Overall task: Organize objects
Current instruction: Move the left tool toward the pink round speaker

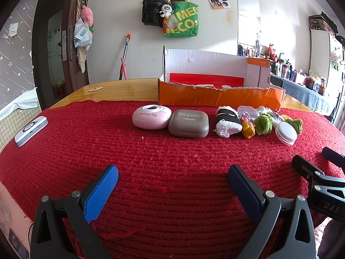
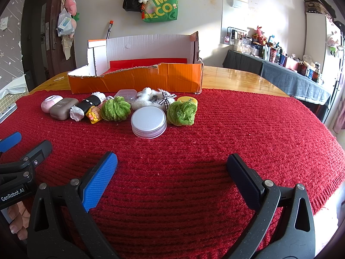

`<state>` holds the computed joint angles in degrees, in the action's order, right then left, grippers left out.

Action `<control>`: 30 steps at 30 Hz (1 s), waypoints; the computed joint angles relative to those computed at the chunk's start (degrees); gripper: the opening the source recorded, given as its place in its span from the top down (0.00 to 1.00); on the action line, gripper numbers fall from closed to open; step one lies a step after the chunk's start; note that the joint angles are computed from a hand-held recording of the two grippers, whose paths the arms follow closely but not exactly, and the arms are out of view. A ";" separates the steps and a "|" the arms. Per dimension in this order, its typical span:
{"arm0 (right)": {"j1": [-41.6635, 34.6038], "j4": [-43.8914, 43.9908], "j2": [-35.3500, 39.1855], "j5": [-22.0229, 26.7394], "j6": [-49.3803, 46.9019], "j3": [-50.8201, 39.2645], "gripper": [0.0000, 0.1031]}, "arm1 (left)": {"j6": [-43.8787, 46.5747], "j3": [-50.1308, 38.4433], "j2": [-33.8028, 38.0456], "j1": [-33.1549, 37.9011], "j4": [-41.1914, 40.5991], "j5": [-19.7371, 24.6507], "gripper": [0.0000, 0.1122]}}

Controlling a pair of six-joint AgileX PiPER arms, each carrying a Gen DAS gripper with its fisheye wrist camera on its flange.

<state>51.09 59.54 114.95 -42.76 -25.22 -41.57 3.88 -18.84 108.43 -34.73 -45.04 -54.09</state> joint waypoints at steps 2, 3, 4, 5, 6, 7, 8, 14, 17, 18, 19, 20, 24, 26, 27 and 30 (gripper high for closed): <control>0.01 0.02 0.01 0.00 -0.02 -0.02 0.00 | 0.00 0.00 0.00 0.00 0.00 0.00 0.08; 0.04 0.01 0.04 -0.04 0.03 -0.02 0.00 | 0.00 0.00 0.00 0.00 0.00 0.00 0.08; 0.04 0.01 0.04 -0.04 0.03 -0.02 0.00 | 0.00 0.00 0.00 0.00 0.00 0.00 0.08; 0.06 -0.05 0.08 -0.10 0.09 -0.01 0.00 | 0.00 0.00 0.00 0.00 0.00 0.00 0.08; 0.06 -0.09 0.13 -0.13 0.18 0.00 0.00 | 0.00 0.00 0.00 0.00 0.00 0.00 0.08; 0.06 -0.18 0.18 -0.19 0.30 0.02 0.00 | 0.00 0.00 0.00 0.00 0.00 0.00 0.08; 0.07 -0.20 0.24 -0.23 0.35 0.04 0.00 | 0.00 0.00 0.00 0.00 0.00 0.00 0.08; 0.11 -0.57 0.61 -0.58 0.90 0.12 0.00 | 0.00 0.00 0.00 0.00 0.00 0.00 0.08; -0.06 -0.90 0.65 -0.23 1.10 0.09 0.00 | 0.19 0.03 -0.41 0.38 0.49 0.61 0.08; -0.16 -1.07 0.60 0.07 1.35 0.09 0.00 | 0.45 0.01 -0.77 0.69 0.80 1.16 0.08; -0.33 -1.03 0.49 0.53 1.04 -0.03 0.00 | 1.17 -0.11 -1.58 1.00 0.90 2.20 0.08; -0.42 -1.00 0.31 0.81 0.82 -0.09 0.00 | 2.59 -0.15 -3.45 1.52 0.82 4.08 0.08; -0.40 -0.63 -2.11 -0.27 -0.45 0.70 0.00 | 4.83 0.01 -7.66 4.35 2.21 7.23 0.08; -0.91 0.81 -3.32 -0.12 -3.89 -0.18 0.00 | 8.63 -0.35 -11.15 5.67 0.97 9.65 0.08; -1.26 1.10 -4.04 0.09 -4.96 -0.21 0.00 | 9.16 -0.78 -11.58 7.01 2.04 10.55 0.08; -4.38 -0.07 -6.48 3.57 -6.55 -1.13 0.00 | 12.45 -1.91 -15.72 11.39 4.32 15.78 0.08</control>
<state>46.72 59.47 108.47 -39.19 -31.76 -42.70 16.34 -20.75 92.70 -23.34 -40.72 -38.31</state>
